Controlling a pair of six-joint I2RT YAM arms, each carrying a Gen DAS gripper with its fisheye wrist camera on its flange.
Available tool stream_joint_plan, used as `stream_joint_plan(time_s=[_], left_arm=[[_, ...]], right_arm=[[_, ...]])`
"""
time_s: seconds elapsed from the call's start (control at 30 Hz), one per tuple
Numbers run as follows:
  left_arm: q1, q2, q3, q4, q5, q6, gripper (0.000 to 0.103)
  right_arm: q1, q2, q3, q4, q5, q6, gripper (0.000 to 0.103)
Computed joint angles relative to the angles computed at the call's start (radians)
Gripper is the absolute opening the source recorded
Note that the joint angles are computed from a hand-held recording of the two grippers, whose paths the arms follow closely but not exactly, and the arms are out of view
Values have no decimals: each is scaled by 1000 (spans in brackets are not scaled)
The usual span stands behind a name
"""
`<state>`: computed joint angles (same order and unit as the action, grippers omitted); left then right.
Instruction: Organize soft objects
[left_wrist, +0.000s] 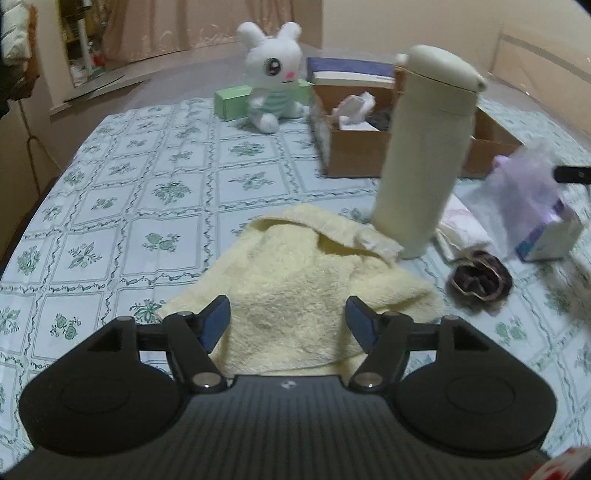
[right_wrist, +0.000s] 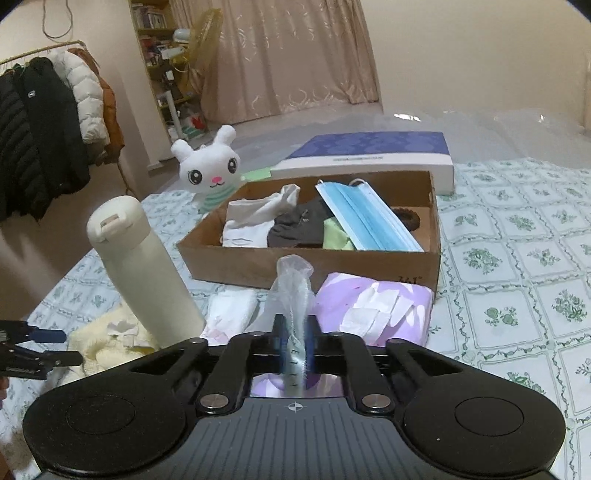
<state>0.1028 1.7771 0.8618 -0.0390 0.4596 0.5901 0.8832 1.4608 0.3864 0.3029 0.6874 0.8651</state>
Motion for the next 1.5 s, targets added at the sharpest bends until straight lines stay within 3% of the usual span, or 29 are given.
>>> stream_joint_plan(time_s=[0.1,0.23,0.3,0.37,0.4,0.43,0.47,0.77,1.0,1.17,1.4,1.5], left_arm=[[11,36,12,39,3,-54,70],[23,115,77,8,37,-91,67],[23,146,99,-7,46,-92,57],[25,167,109,-19,64,-85,29],[28,163,100,-13,77,-83,25],[33,149,83,-1,87,-80,14],[38,129,64,8,95,-73,11],[127,-201,-83,16,186,8,10],[169,-451,-149,-205,270,168,9],[130,-523,-302,-323,261,260,10],[45,-515,-432,-331,291,157,9],[14,-472,-429,-247,273,70,10]], right_arm=[[33,-25,-12,1,39,-3,7],[90,-91,-15,-60,105,30,7],[115,-124,-13,-97,136,52,7],[145,-162,-12,-145,165,81,7],[163,-179,-9,-178,182,100,7],[178,-194,-5,-209,196,118,7],[201,-212,0,-250,215,143,7],[398,-275,54,-563,360,403,7],[491,-249,104,-721,400,543,7],[567,-159,139,-773,378,643,7],[678,-64,166,-893,356,882,7],[712,-41,172,-938,349,959,7]])
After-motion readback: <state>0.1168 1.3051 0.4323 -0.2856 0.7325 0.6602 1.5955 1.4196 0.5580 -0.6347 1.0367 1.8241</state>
